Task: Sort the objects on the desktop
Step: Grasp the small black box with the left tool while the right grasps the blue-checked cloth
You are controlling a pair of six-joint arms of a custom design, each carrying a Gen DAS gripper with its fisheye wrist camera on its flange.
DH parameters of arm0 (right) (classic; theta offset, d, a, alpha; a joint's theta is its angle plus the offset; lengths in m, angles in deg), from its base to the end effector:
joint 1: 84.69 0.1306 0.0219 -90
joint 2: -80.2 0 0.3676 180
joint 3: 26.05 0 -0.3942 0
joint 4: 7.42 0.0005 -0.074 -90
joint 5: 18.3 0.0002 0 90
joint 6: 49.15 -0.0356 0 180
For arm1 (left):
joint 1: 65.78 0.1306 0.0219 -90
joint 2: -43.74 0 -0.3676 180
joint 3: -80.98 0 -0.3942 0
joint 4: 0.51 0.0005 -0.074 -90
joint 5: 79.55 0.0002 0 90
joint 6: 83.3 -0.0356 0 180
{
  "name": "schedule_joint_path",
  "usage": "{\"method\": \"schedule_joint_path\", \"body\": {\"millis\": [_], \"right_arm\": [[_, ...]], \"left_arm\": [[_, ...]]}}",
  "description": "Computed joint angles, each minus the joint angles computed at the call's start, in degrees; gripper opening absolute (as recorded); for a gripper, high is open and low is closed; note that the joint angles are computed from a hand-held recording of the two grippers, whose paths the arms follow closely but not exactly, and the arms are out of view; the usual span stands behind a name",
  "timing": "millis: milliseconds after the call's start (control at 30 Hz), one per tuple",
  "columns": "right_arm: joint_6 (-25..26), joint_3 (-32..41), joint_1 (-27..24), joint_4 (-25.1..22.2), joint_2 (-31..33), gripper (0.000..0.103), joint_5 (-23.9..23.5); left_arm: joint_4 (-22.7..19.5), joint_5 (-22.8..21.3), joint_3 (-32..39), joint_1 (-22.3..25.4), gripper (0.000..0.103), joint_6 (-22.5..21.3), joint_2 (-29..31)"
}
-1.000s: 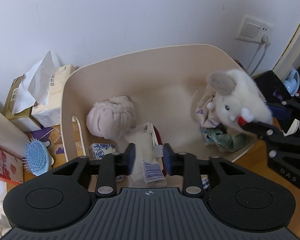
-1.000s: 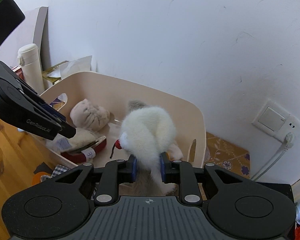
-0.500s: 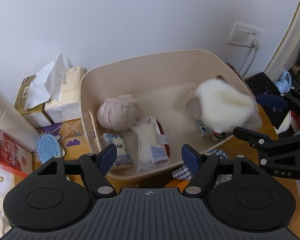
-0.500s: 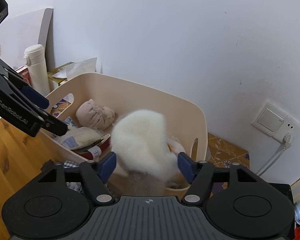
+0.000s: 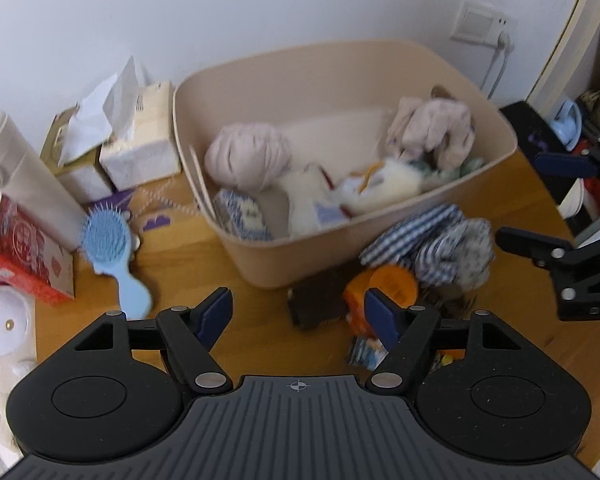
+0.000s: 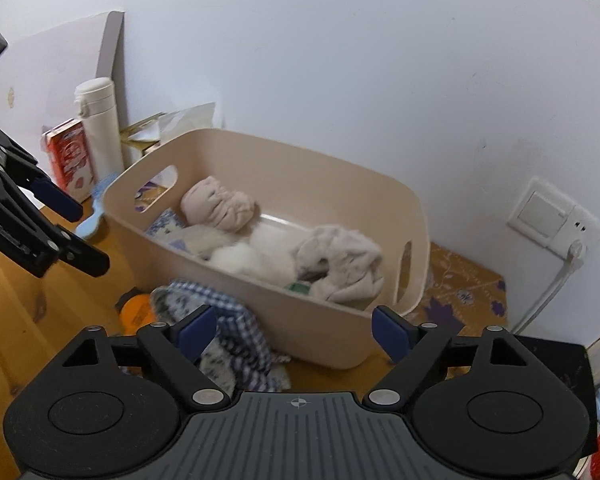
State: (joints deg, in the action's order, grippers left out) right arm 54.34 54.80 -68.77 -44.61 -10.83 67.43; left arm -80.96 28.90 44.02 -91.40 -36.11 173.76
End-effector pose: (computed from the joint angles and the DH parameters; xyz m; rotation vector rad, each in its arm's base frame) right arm 0.4633 0.1344 0.3645 -0.6344 2.2746 0.1086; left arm 0.6112 -0.3062 0.4013 1.5817 2.1714 -0.3511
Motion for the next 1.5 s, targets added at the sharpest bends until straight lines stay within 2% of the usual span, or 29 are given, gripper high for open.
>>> {"method": "schedule_joint_path", "body": {"millis": [133, 333, 733, 967, 1133, 1167, 1233, 1267, 1300, 1400, 1500], "right_arm": [[-0.23, -0.77, 0.30, -0.95, 0.05, 0.091, -1.21], [-0.46, -0.87, 0.65, -2.89, 1.40, 0.093, -2.34], [-0.11, 0.38, 0.39, -3.04, 5.04, 0.093, -3.67], [-0.31, 1.25, 0.28, -3.09, 6.82, 0.081, -4.65], [-0.72, 1.52, 0.12, -3.25, 7.43, 0.067, -5.62], [-0.71, 1.60, 0.07, -3.44, 7.56, 0.062, -5.93], [-0.61, 1.71, 0.06, -3.74, 7.68, 0.053, -6.28], [-0.53, 1.72, 0.03, -3.91, 7.68, 0.044, -6.57], [-0.44, 1.81, -0.03, -4.21, 7.72, 0.035, -6.84], [-0.25, 1.69, -0.17, -4.49, 7.48, 0.023, -7.23], [0.09, 1.35, -0.36, -4.59, 6.97, 0.019, -7.14]], "left_arm": [[1.83, -0.98, -2.95, 0.03, 0.074, -0.78, -0.61], [2.21, -3.10, -3.47, -0.74, 0.074, -0.08, 0.78], [0.22, -5.52, 0.13, -2.02, 0.074, 3.75, 4.96], [1.55, -5.15, 0.85, -2.49, 0.074, 8.90, 6.09], [1.25, -3.43, 1.23, -2.42, 0.070, 11.20, 6.58], [0.85, -2.78, 1.71, -2.33, 0.067, 11.40, 6.88], [-0.97, -1.72, 3.63, -2.17, 0.053, 11.49, 8.02], [-2.12, -2.20, 4.66, -2.27, 0.043, 11.21, 8.67], [-2.87, -2.58, 5.03, -2.33, 0.037, 10.89, 9.01], [-2.18, -2.73, 3.50, -2.23, 0.034, 10.44, 8.42], [-1.67, -2.18, 2.61, -2.10, 0.034, 9.55, 7.98]]}}
